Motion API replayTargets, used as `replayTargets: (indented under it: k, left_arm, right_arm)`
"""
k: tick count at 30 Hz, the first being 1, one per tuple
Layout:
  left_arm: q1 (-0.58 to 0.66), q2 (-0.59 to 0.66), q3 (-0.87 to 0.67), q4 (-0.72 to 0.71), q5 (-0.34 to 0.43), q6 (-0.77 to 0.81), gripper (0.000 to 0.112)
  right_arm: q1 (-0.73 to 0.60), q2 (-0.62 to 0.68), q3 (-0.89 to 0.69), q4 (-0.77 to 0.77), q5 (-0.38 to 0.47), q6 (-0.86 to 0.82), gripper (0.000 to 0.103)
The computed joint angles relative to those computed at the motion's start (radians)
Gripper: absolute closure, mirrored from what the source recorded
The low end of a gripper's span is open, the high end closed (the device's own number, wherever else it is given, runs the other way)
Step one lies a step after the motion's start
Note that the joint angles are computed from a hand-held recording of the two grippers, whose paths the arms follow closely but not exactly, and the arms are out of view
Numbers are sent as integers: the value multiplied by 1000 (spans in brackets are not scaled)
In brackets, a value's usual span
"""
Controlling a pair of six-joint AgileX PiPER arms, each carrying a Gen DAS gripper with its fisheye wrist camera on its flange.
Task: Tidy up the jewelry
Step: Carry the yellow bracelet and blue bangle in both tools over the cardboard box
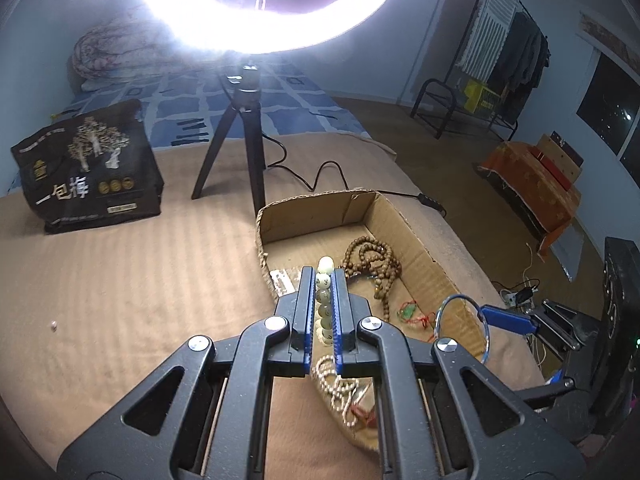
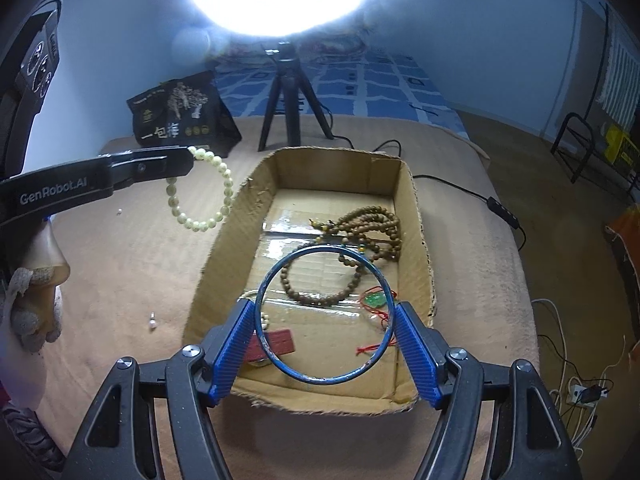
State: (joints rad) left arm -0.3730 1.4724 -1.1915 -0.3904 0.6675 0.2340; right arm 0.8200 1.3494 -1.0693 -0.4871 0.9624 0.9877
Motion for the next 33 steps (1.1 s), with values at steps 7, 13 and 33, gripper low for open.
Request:
replayTargets:
  k: [7,13,33]
  left_arm:
    - [-29,97,-51,26,-35,-31,107]
    - [-35,151,-71,41,-51,-46,107]
    - [-50,179,-84,75,-62,-81,107]
  right_arm:
    - [-69,10,24,48,-62,-59,30]
    - [-105,27,40,82,-102,-95,30]
    - [-116,49,40,93,-126,-114,30]
